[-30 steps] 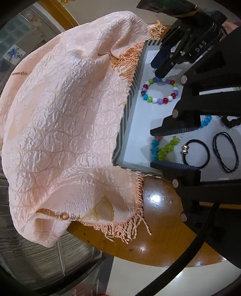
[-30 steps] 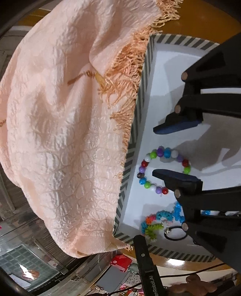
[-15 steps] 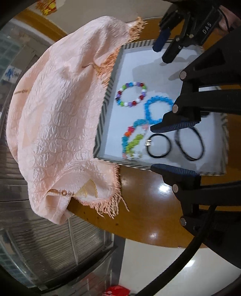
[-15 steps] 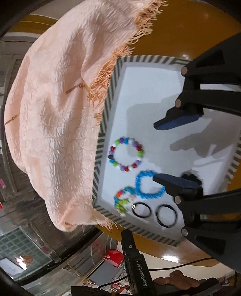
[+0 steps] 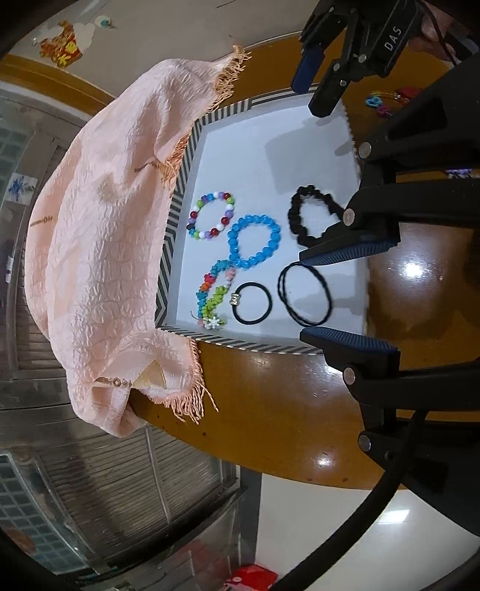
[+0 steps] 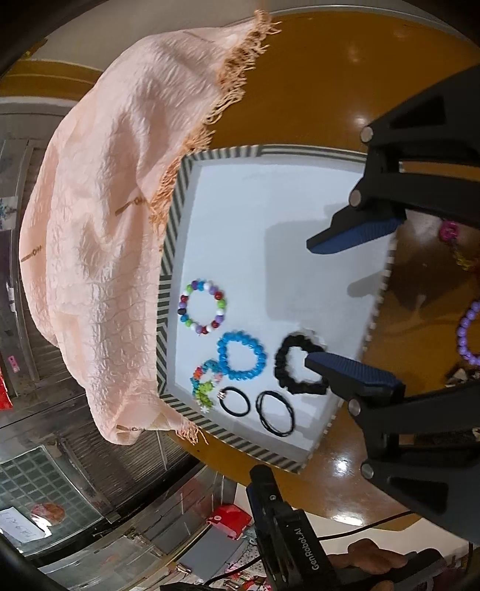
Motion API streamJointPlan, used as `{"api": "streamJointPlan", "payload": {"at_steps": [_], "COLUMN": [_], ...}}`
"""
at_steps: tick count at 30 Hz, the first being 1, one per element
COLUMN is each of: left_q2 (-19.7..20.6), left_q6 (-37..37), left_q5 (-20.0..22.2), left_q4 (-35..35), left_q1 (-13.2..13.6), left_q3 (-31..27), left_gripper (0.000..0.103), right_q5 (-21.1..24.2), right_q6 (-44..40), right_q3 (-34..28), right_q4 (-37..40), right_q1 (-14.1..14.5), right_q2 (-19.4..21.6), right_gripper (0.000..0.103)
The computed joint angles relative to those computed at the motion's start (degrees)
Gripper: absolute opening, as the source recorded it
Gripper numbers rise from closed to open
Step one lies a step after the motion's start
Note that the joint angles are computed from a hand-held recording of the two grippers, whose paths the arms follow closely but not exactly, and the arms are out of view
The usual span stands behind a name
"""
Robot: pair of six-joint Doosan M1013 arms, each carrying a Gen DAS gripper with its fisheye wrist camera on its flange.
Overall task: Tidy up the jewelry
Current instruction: 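Withdraw both tools from the tray toward the remaining jewelry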
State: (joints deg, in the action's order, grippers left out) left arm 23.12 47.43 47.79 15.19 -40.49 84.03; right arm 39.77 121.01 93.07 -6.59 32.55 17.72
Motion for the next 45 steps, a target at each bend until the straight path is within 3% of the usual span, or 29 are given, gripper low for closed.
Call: {"api": "streamJointPlan", "payload": {"at_steps": [32,45], "left_q2": [-6.8,-7.9], "left_q6": [-0.8,5.3], "left_q5": [-1.9,-2.8], "left_q4": [4.4,-5.2], "left_q1": [-5.3,-3.7], "left_q3": [9.7,12.0], "left_gripper": [0.035,0.035], "right_q5": [1.7,2.7], "right_q6": [17.0,19.4], "right_q3": [10.1,12.7], "right_q4": [-10.0,-9.6], "right_q1": [5.8,6.9], "right_q2": [-8.4,-9.6], "right_gripper": [0.063,0.063]}}
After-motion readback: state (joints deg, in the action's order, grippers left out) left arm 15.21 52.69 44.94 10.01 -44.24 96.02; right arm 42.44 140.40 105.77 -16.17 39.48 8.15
